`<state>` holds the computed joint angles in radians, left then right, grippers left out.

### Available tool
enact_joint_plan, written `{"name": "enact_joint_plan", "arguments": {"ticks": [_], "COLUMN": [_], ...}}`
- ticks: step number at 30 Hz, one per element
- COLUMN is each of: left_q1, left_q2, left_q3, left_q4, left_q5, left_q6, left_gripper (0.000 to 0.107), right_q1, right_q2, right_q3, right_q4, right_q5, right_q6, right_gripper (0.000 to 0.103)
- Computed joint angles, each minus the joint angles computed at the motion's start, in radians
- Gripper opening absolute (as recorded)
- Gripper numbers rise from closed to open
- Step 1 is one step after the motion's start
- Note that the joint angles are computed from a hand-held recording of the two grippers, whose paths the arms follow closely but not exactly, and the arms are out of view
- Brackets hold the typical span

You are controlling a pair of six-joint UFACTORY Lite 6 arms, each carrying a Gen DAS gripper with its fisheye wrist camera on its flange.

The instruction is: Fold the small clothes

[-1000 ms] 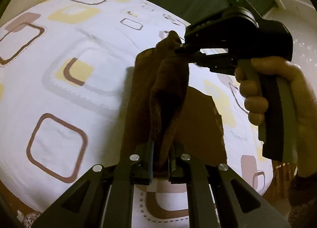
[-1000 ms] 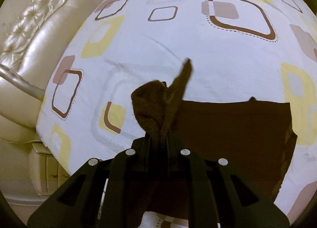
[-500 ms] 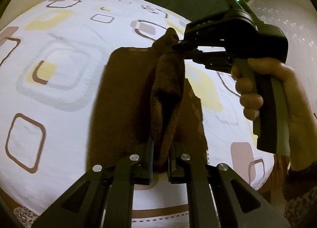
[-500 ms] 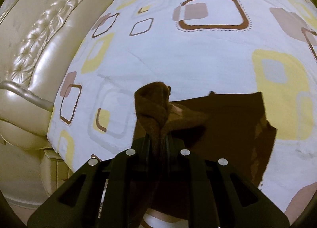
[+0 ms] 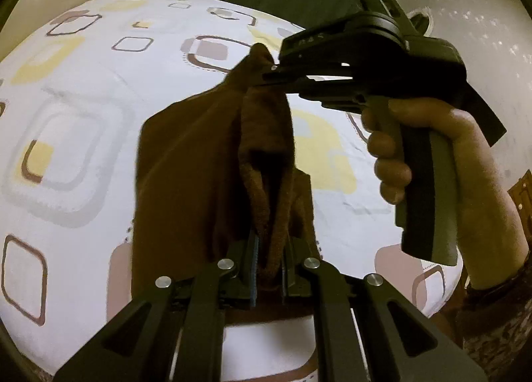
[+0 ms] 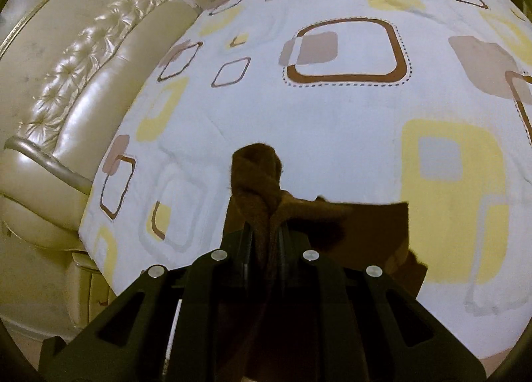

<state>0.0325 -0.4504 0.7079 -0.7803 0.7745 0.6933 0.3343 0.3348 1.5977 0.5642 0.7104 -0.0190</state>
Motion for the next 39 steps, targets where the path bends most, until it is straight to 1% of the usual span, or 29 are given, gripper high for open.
{"name": "enact_joint_plan", "arguments": {"ticks": [4, 8, 12, 16, 17, 18, 21, 23, 26, 27, 28, 29, 31, 33, 35, 37, 39], "left_q1": [-0.135, -0.226, -0.281, -0.318, -0.344, -0.354, -0.399, -0.421, -0.449, -0.463, -0.485, -0.497, -0.527, -0.54, -0.543, -0.562, -0.56], "left_q2": [0.057, 0.066, 0.039, 0.035, 0.021, 0.01, -0.022, -0.024, -0.001, 0.003, -0.002, -0.008, -0.032, -0.058, -0.08, -0.113, -0.16], "left_q3": [-0.008, -0.046, -0.097, -0.128, -0.146, -0.162, -0.204, -0.225, -0.239, -0.244, -0.252, -0.259, -0.278, -0.297, -0.315, -0.333, -0.355], "left_q4": [0.028, 0.05, 0.081, 0.113, 0.152, 0.165, 0.221, 0.25, 0.268, 0.281, 0.309, 0.316, 0.36, 0.32, 0.248, 0.234, 0.222], "left_q5": [-0.102, -0.16, -0.185, -0.202, -0.217, -0.222, -0.244, -0.262, -0.296, -0.31, -0.33, -0.342, -0.368, -0.378, -0.38, -0.384, -0.366], "left_q6": [-0.059, -0.105, -0.137, -0.171, -0.227, -0.24, -0.306, -0.335, -0.358, -0.37, -0.397, -0.402, -0.447, -0.415, -0.361, -0.361, -0.342], "left_gripper": [0.01, 0.01, 0.01, 0.01, 0.01, 0.01, 0.01, 0.01, 0.01, 0.011, 0.011, 0.012, 0.019, 0.035, 0.044, 0.046, 0.049], "right_q1": [-0.085, -0.167, -0.237, -0.294, -0.309, -0.325, -0.347, -0.373, -0.401, -0.405, -0.416, -0.426, -0.446, -0.469, -0.505, -0.537, -0.567], "right_q2": [-0.02, -0.071, -0.143, -0.2, -0.215, -0.226, -0.246, -0.242, -0.23, -0.226, -0.233, -0.243, -0.287, -0.327, -0.4, -0.469, -0.533], "right_q3": [-0.109, -0.265, -0.433, -0.565, -0.603, -0.645, -0.73, -0.77, -0.823, -0.834, -0.855, -0.875, -0.928, -0.976, -1.055, -1.122, -1.182], "right_q4": [0.131, 0.292, 0.462, 0.591, 0.626, 0.661, 0.714, 0.761, 0.826, 0.842, 0.864, 0.877, 0.89, 0.897, 0.907, 0.899, 0.882], "right_q5": [-0.029, -0.05, -0.047, -0.016, -0.004, 0.01, 0.018, 0.044, 0.075, 0.082, 0.096, 0.11, 0.13, 0.148, 0.18, 0.196, 0.204], "right_q6": [-0.178, -0.367, -0.562, -0.704, -0.739, -0.777, -0.847, -0.893, -0.954, -0.967, -0.982, -0.994, -1.012, -1.024, -1.044, -1.049, -1.047], "right_gripper": [0.012, 0.012, 0.012, 0.012, 0.012, 0.012, 0.012, 0.013, 0.016, 0.02, 0.021, 0.022, 0.027, 0.031, 0.035, 0.038, 0.041]}}
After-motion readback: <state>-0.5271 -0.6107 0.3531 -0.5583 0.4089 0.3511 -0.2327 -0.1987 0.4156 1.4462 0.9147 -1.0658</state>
